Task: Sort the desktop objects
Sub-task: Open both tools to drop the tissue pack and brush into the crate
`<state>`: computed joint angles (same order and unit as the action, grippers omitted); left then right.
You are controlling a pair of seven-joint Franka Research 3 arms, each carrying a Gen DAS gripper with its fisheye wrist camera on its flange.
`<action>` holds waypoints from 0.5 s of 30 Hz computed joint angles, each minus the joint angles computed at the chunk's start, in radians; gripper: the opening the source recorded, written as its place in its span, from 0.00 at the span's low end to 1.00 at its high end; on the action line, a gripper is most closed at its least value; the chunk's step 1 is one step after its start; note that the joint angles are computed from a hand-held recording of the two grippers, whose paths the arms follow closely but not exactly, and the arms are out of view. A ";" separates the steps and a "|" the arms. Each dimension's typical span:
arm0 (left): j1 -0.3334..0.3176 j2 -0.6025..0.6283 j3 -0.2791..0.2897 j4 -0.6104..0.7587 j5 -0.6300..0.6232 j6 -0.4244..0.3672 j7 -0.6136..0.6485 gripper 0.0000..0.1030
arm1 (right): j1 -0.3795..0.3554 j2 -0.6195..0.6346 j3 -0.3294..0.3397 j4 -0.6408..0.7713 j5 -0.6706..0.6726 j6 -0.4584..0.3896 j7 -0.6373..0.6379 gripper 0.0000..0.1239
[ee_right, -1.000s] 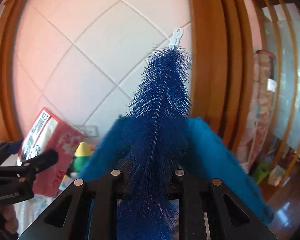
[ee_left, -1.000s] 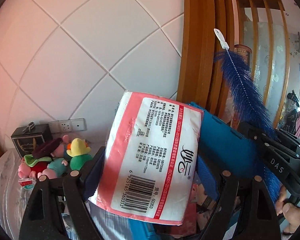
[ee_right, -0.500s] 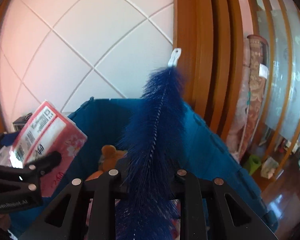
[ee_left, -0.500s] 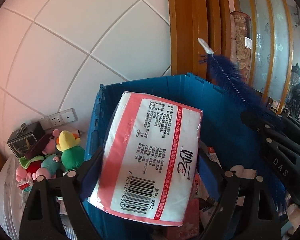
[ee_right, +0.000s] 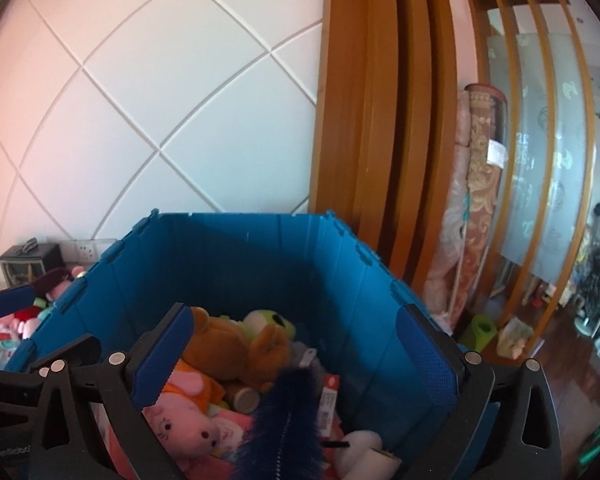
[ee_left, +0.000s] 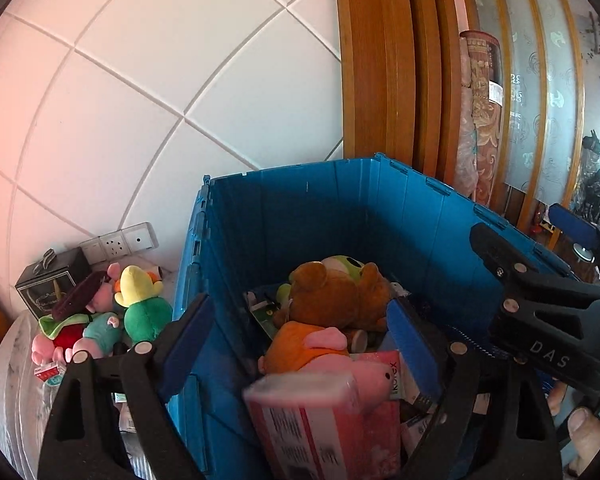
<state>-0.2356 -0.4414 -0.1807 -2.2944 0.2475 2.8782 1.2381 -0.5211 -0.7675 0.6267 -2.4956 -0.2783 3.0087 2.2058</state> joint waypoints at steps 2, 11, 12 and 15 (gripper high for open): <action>0.000 -0.001 0.004 -0.003 -0.003 0.004 -0.001 0.86 | -0.054 -0.048 0.044 -0.014 -0.009 0.023 0.035 0.83; 0.030 -0.014 -0.020 -0.024 0.038 0.041 -0.028 0.86 | -0.063 -0.060 0.053 -0.050 0.044 0.048 0.048 0.83; 0.034 -0.014 -0.023 -0.024 0.043 0.045 -0.036 0.86 | -0.067 -0.063 0.055 -0.054 0.053 0.051 0.055 0.83; 0.035 -0.014 -0.021 -0.024 0.048 0.048 -0.047 0.86 | -0.054 -0.056 0.048 -0.057 0.074 0.031 0.063 0.83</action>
<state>-0.2008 -0.4550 -0.2016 -2.3188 0.2955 2.9260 1.1910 -0.5746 -0.8237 0.6748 -2.5526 -0.2046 3.0396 2.2684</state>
